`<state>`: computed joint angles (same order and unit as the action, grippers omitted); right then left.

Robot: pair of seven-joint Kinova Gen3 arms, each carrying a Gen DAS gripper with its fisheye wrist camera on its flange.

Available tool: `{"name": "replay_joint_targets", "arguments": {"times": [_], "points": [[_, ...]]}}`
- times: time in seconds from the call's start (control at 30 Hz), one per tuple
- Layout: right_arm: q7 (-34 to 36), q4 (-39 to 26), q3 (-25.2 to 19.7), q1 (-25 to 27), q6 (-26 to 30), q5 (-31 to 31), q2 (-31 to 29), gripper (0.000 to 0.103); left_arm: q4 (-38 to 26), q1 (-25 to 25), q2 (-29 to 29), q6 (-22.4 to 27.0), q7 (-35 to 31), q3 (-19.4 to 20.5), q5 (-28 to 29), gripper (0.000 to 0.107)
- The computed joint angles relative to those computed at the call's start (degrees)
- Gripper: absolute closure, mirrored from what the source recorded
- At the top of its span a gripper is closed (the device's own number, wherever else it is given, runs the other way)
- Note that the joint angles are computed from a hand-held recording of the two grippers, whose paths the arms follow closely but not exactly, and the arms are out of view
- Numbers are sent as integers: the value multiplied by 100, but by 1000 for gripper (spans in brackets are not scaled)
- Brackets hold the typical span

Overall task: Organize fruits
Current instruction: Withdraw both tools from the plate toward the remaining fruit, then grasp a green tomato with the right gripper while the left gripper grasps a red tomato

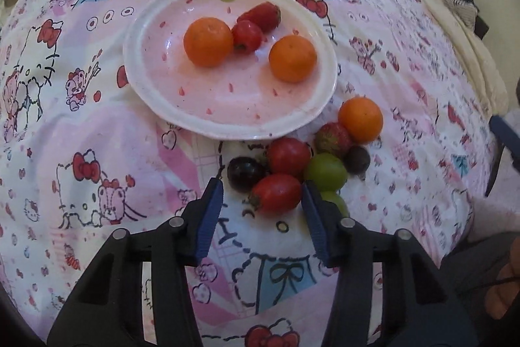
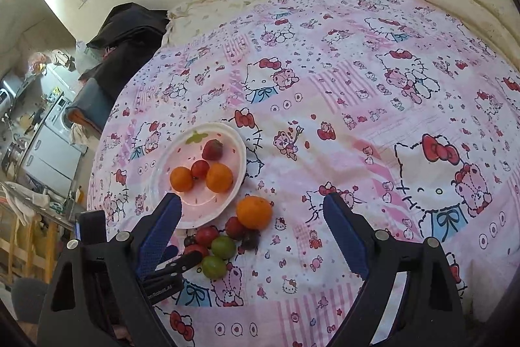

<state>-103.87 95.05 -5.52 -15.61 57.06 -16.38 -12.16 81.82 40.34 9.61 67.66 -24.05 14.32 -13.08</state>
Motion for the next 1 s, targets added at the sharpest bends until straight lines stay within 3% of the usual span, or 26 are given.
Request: {"name": "replay_joint_targets", "arguments": {"times": [0.27, 0.53, 0.7, 0.87, 1.0], "points": [[-16, -9, -20, -18, -10, -1, 45, 12, 11, -244, 6, -158, -358, -11, 540, 81], [-163, 10, -67, -27, -41, 71, 68, 12, 72, -208, -247, -218, -284, 4, 427, 83], [7, -42, -27, -121, 99, -90, 209, 12, 127, -293, -646, 95, 74, 94, 183, 83], [572, -250, 13, -237, 775, -601, 752, 13, 161, -493, -1036, 436, 290, 273, -29, 84], [618, -422, -364, -503, 1132, -232, 1200, 26, 48, -521, -1163, 802, 376, 519, -390, 85]]}}
